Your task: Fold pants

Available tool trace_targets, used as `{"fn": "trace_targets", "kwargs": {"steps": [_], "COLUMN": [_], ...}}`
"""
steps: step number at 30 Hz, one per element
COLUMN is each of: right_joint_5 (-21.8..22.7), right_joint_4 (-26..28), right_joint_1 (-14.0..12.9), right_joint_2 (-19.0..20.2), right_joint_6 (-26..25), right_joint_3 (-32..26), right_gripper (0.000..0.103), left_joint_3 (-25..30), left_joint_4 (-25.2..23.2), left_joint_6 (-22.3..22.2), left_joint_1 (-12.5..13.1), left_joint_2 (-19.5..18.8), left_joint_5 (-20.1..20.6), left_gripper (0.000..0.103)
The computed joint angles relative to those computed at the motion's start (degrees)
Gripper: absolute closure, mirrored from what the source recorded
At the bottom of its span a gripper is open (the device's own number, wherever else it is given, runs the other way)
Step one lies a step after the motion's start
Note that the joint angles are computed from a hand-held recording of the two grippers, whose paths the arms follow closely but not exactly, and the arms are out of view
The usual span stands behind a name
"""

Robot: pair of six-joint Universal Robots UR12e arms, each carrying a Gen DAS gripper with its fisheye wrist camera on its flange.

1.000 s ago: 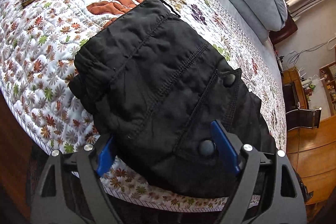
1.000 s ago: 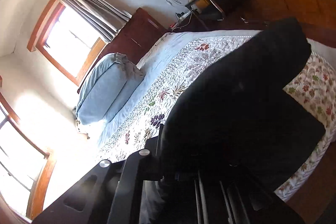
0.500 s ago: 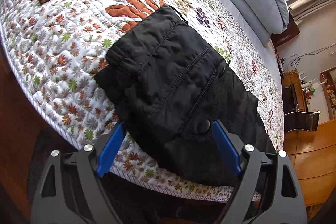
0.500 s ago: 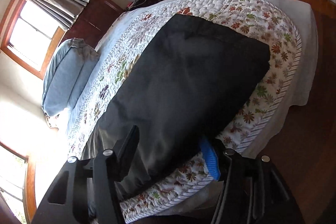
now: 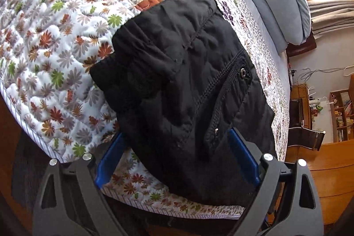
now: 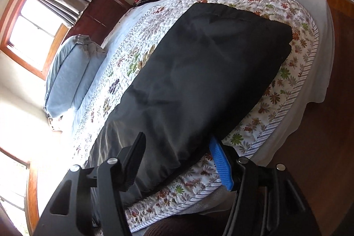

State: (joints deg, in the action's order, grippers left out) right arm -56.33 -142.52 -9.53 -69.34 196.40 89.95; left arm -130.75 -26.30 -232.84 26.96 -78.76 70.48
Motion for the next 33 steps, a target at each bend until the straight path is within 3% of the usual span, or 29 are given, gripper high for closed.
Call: {"fn": "trace_targets", "kwargs": {"steps": [2,4,6,9,12,18,28,30,33], "right_joint_5": [-0.1,-0.1,-0.1,0.3,1.5,4.3,5.2,5.8,5.6], "right_joint_4": [0.2,-0.3,-0.6,-0.8,-2.0,-5.8,-5.5,-6.2,-7.2], "right_joint_1": [0.0,0.3,0.2,0.0,-0.6,-2.4,-1.7,-1.3,-0.7], "right_joint_2": [-0.2,0.0,0.1,-0.1,-0.7,-2.0,1.1,2.1,3.3], "right_joint_6": [-0.5,-0.1,0.3,1.2,3.3,11.1,12.6,13.4,13.5], "right_joint_3": [0.0,-0.3,-0.4,0.2,1.7,5.2,3.4,2.9,1.8], "right_gripper": [0.042,0.042,0.042,0.040,0.035,0.027,0.026,0.026,0.027], "left_joint_3": [0.0,-0.5,-1.8,-2.1,-0.6,0.1,-0.7,-0.6,-0.8], "left_joint_4": [1.0,4.7,10.0,12.8,11.2,11.2,12.0,10.1,11.4], "left_joint_6": [-0.9,-1.8,-4.1,-4.6,-2.5,-2.4,-2.5,-2.3,-2.9], "left_joint_1": [-0.3,-0.2,0.8,1.9,0.3,-0.5,-1.0,-1.1,-0.8], "left_joint_2": [-0.3,-0.2,-0.1,-0.7,-1.3,-2.0,-1.8,-1.8,-2.7], "left_joint_5": [0.7,0.3,-1.6,-3.4,-0.2,1.3,2.7,2.5,0.5], "left_gripper": [0.013,0.032,0.068,0.076,0.079,0.079,0.076,0.057,0.036]}}
